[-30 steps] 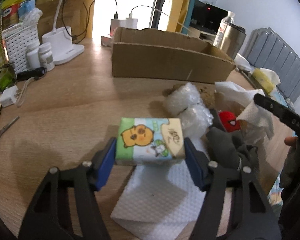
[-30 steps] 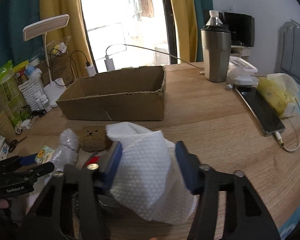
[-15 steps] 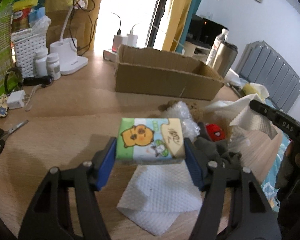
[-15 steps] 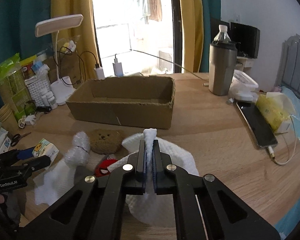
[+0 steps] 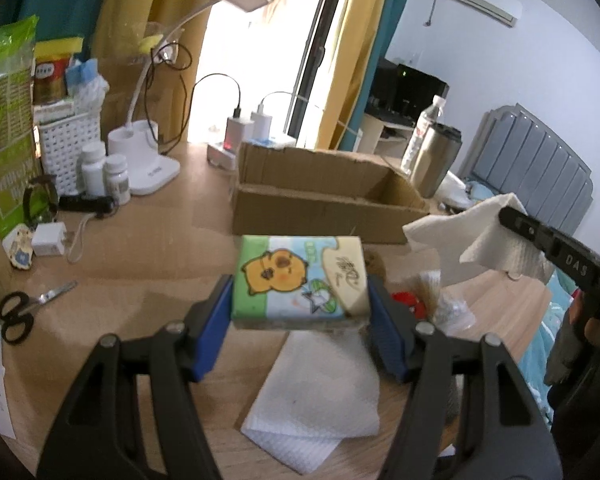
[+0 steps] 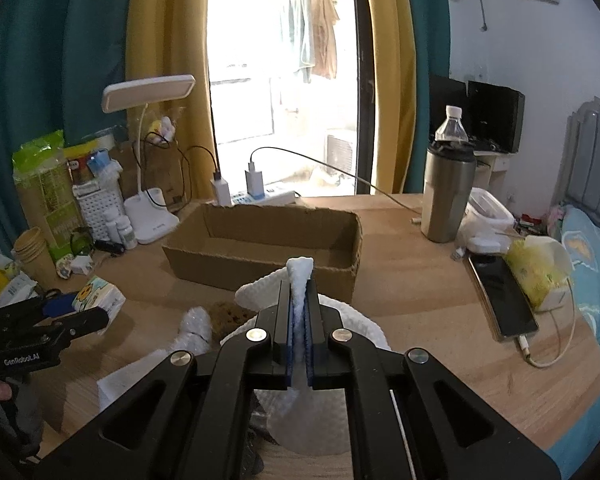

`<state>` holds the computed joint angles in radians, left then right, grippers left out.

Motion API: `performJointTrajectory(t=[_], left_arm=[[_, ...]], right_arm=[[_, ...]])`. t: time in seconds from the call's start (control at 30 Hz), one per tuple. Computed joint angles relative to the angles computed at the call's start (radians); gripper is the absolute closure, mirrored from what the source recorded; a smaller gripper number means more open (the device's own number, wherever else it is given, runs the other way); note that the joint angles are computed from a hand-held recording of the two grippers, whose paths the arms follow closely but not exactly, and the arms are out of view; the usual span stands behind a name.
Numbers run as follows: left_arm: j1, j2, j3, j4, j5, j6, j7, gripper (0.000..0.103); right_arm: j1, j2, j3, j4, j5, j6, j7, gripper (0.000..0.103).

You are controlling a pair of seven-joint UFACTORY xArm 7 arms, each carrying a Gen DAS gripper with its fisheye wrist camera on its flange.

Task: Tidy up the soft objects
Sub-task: 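Carry the white cloth with the right gripper while the left gripper carries the green tissue pack into the box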

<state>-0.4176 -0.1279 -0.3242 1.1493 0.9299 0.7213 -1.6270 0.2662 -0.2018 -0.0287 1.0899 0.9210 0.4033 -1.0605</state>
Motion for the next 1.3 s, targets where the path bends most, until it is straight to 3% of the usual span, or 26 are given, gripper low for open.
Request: performJointTrajectory(t=[0.27,0.5,0.93,1.3], left_arm=[[0.001,0.054,0.026,0.097,0.020,0.018,0.094,0.037],[-0.001,0.123,0.073,0.203,0.022,0.017,0.169,0.037],[-0.043,0.284,0.190,0.379,-0.037,-0.043,0.292,0.037],[-0.050,0.363,0.257,0.448,-0.097,-0.072,0.363,0.037]], right_arm=[[-0.006,0.039,-0.008,0.089,0.066,0.041,-0.070,0.098],[-0.054,0.138,0.029,0.217,0.096,0.073,-0.080,0.098],[-0.150,0.343,0.142,0.456,0.019,0.126,-0.010,0.098],[-0.187,0.478,0.210,0.603,-0.078,0.145,0.067,0.098]])
